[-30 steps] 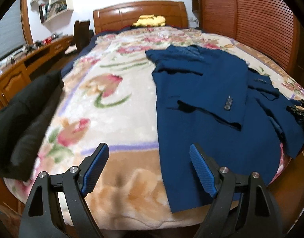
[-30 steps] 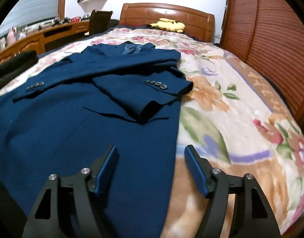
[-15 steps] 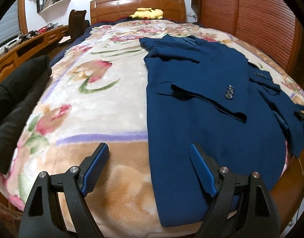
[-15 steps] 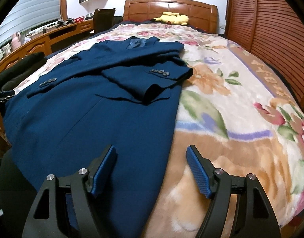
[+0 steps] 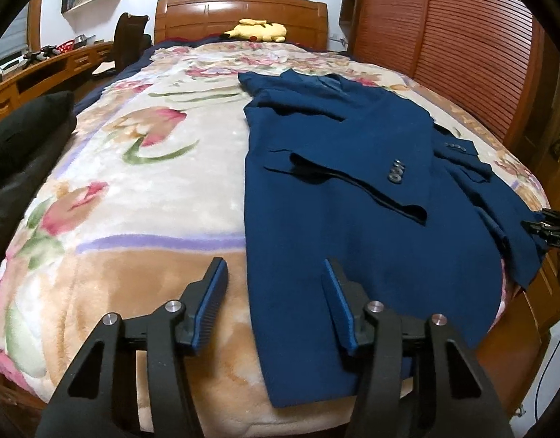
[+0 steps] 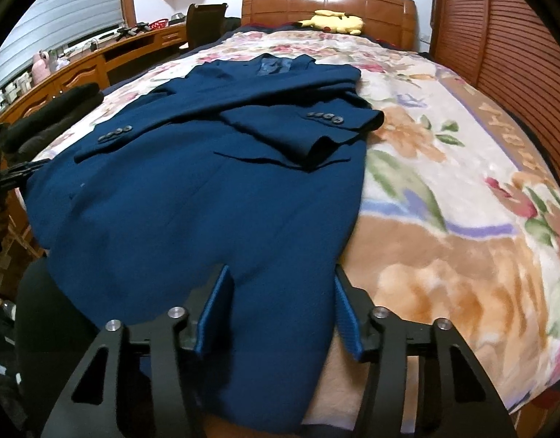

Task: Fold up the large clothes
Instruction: 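Close the left gripper on the jacket edge while the right gripper grasps beside it, then lift the jacket with both grippers and fold it over onto its other half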

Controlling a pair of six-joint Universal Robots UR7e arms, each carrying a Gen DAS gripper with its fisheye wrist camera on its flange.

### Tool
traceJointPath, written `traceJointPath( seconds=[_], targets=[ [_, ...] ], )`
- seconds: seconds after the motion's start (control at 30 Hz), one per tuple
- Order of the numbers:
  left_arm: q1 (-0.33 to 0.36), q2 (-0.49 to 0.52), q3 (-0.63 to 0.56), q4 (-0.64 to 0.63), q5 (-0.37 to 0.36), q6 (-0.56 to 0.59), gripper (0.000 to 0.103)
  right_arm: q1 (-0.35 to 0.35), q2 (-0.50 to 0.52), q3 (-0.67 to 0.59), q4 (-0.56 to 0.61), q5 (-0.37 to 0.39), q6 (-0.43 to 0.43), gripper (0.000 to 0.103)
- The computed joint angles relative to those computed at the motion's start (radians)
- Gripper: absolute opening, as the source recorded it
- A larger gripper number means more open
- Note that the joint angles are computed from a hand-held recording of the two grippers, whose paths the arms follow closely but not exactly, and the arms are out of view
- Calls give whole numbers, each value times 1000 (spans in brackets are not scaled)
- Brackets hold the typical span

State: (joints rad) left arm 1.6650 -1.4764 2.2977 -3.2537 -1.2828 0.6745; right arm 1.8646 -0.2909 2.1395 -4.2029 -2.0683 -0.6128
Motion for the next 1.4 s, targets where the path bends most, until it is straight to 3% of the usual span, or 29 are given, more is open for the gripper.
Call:
traceJointPath(
  seconds=[0.17,0.3,0.4,0.5,0.77,0.8,0.87,1.4],
  targets=[
    [6,-4,-27,75,-9,-31,55,-8,-11,-2,33,29,63,51],
    [7,-7,-29,81,-13,-34,52,1,-12,-9,48,24,67,39],
    [24,-27,-46,159,-74,-60,20,-5,-14,-3,47,46,70,29],
    [11,-32,-36,150,-51,-52,8,-14,-19,0,52,60,89,29],
    [-25,-58,26,39,-44,-31,5,-7,-1,-10,35,39,91,35],
    [-28,-65,32,29,-47,-27,5,-4,-2,-11,39,37,90,31],
    [-47,-88,52,0,-48,-19,5,5,3,-9,-1,45,76,6],
    [-195,-339,127,20,-113,-22,4,191,-81,112,-198,84,74,5]
  ],
)
